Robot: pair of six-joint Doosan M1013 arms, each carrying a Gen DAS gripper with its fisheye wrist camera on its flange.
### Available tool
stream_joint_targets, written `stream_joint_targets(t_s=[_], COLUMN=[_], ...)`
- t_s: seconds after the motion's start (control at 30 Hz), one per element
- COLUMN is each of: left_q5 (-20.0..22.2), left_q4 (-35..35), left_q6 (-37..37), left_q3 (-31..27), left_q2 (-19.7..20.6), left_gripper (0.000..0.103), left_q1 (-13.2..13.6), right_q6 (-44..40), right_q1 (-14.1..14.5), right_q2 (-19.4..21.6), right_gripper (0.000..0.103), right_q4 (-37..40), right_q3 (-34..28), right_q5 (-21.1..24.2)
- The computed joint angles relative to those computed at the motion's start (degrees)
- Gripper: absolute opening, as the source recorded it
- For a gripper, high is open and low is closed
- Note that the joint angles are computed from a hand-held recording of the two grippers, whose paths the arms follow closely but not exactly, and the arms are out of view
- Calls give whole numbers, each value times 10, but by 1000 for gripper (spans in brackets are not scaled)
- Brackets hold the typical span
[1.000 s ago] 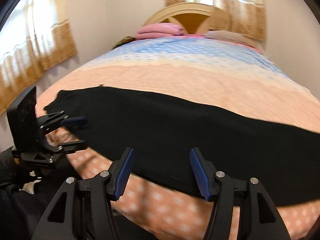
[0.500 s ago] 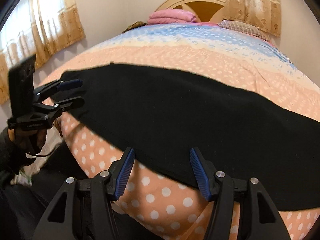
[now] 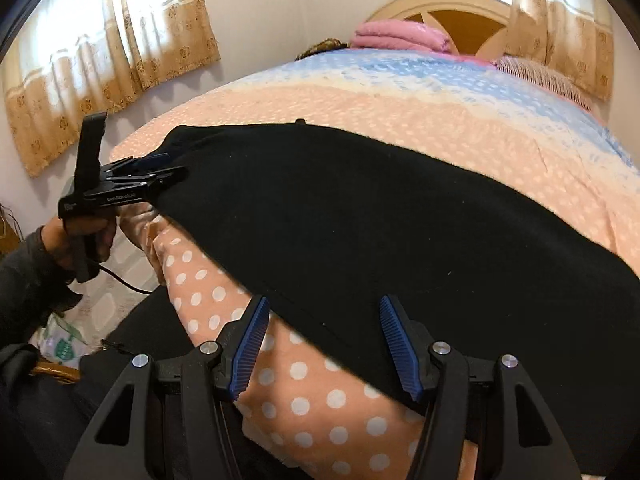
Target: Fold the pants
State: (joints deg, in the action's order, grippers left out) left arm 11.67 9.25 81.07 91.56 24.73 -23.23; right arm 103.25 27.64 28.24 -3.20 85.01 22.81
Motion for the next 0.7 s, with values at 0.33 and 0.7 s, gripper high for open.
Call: stream_joint_targets(t_s=[0.33,0.7], left_q5=[-11,42], left_q4=[-83,-170], left_q6=[68,182], left_q3=[-4,-75], left_q2=[-14,24], left_gripper=[93,98], left_q1=[-14,-63], right_q6=[165,479], right_q1=[-3,-31], right_q2=[-38,-60], right_gripper=[60,60], right_q4=[-146,-389], right_q3=[32,70], right_q5=[2,113])
